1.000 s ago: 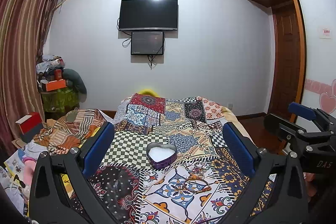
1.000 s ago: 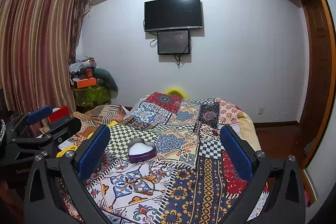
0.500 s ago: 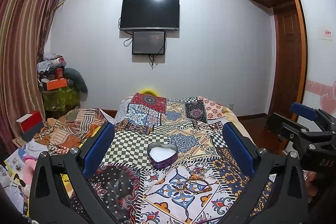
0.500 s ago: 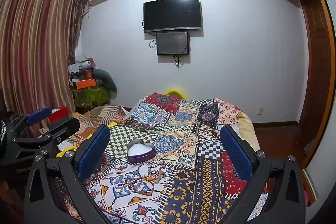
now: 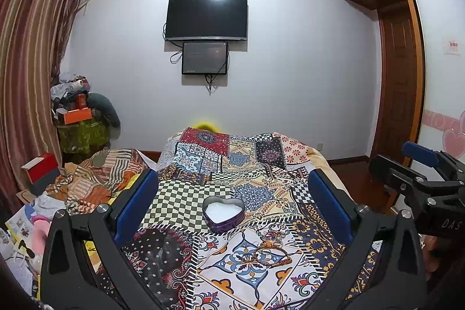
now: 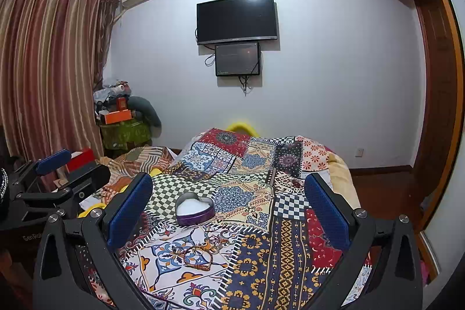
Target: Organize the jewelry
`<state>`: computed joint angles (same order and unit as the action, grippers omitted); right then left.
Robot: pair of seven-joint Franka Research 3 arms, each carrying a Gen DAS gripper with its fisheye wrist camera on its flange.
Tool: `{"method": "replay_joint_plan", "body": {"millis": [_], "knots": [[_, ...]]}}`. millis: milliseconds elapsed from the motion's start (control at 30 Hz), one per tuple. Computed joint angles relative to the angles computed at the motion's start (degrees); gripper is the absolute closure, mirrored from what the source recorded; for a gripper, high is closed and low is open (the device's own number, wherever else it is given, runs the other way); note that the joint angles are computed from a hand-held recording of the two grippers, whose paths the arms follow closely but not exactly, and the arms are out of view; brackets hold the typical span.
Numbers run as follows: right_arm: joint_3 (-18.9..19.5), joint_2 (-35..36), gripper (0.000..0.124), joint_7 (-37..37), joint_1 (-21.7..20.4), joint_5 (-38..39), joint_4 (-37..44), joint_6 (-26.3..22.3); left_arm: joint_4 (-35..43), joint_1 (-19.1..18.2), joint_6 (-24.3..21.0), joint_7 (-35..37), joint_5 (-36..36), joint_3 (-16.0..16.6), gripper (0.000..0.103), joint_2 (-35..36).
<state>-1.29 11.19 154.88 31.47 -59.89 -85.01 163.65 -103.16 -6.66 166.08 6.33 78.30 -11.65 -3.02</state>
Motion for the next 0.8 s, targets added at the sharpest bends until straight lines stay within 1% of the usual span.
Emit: {"method": "replay_joint_plan", "body": {"millis": [500, 800], "knots": [[-0.19, -0.41, 0.021, 2.28, -0.17, -1.46, -0.82, 0.33, 0.25, -0.44, -0.01, 1.66, -0.97, -0.01, 0.0, 0.24], [0.31, -0.74, 0.021, 2.94, -0.8, -1.71, -1.35, 0.43, 0.33, -0.61, -0.39, 2.55, -1.57, -0.14, 0.0, 0.3]]}}
